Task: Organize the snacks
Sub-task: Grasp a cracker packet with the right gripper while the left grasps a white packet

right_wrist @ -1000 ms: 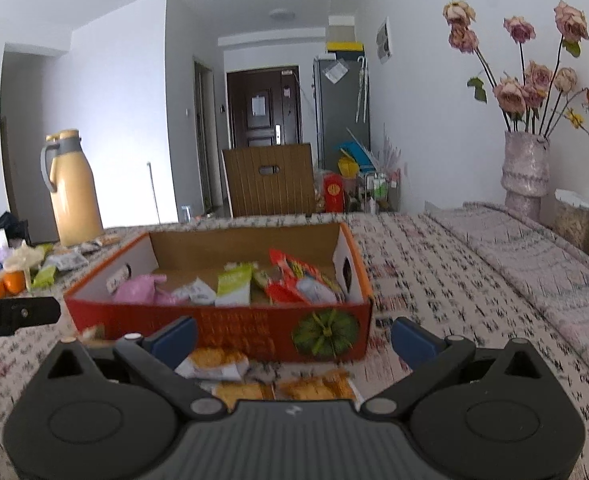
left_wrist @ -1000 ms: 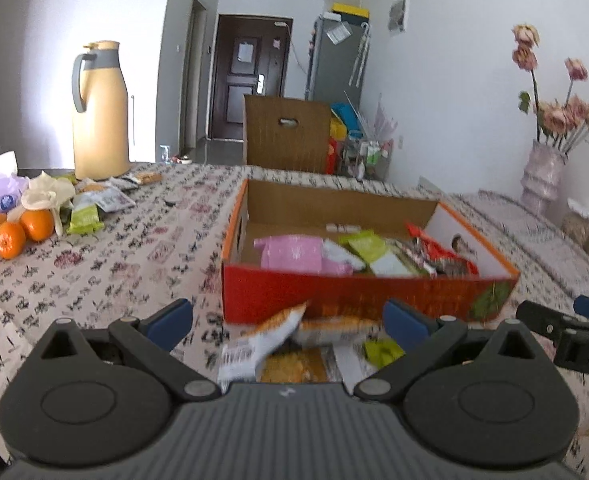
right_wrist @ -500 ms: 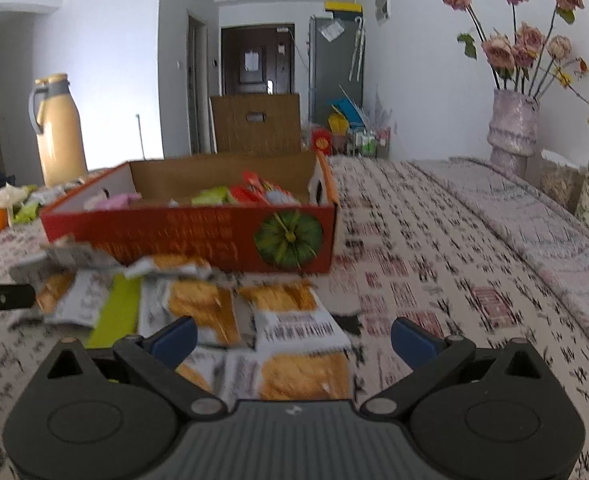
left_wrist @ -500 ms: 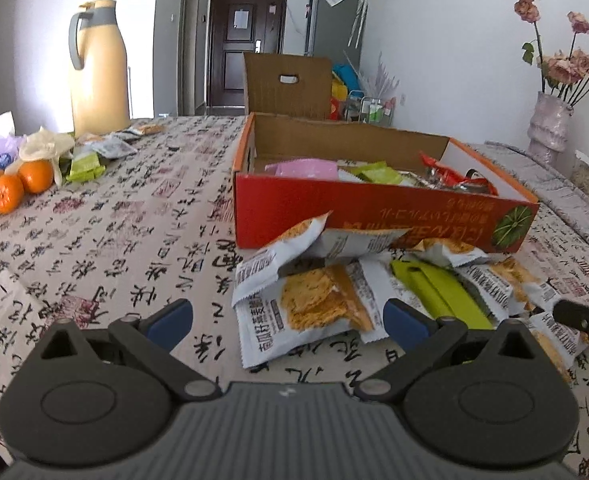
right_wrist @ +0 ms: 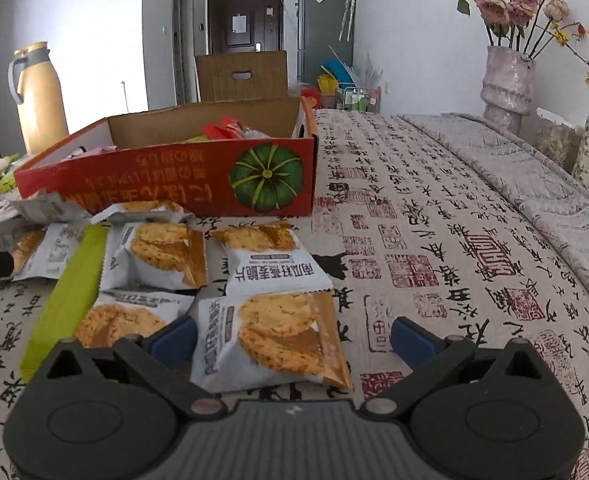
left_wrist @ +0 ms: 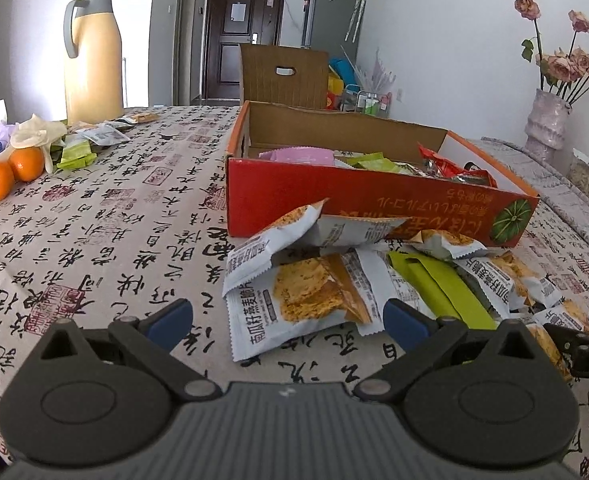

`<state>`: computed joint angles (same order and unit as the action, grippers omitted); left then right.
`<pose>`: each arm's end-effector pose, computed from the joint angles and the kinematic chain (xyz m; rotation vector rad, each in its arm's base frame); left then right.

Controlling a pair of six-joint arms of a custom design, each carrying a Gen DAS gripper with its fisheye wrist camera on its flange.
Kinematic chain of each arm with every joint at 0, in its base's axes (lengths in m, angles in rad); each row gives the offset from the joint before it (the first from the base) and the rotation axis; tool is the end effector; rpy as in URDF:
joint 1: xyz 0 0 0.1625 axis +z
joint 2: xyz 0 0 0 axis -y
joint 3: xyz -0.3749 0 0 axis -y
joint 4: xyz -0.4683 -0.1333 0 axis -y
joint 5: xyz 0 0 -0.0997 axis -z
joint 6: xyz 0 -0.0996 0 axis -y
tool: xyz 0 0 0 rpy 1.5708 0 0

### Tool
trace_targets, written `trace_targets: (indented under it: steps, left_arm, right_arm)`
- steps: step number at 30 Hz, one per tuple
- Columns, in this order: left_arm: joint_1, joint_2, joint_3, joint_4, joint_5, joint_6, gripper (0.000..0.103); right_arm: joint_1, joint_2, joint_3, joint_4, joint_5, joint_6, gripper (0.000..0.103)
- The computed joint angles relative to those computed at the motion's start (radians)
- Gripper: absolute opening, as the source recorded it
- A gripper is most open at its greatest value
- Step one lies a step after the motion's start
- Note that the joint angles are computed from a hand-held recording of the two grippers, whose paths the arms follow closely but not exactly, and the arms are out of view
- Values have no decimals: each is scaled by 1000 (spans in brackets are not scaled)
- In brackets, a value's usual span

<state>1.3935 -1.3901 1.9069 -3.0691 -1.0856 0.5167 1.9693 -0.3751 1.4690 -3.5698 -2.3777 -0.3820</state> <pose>0.0706 -0.6254 0.3338 0.4937 2.2550 -1.1097 0.3203 -0.6025 -0.0803 0.4039 -2.1508 1.0493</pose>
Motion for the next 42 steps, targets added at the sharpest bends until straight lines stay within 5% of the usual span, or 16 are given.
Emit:
trace_targets:
  steps: [5, 9, 15, 35, 42]
  left_arm:
    - [1, 1, -3, 5, 1, -7, 103]
    - [1, 1, -3, 9, 3, -10, 103]
    - [2, 1, -4, 10, 1, -14, 103]
    - [-9, -11, 4, -18, 19, -6, 103]
    - [-29, 20, -44, -51, 89, 126, 103]
  right_arm:
    - [-3, -7, 11, -9, 22, -13, 97]
    - [-2, -22, 37, -21, 71, -24, 69]
    - [4, -22, 48, -53, 94, -60, 56]
    - [-13, 32, -47, -210, 145, -98, 54]
    - [-25, 38, -52, -203, 138, -62, 55]
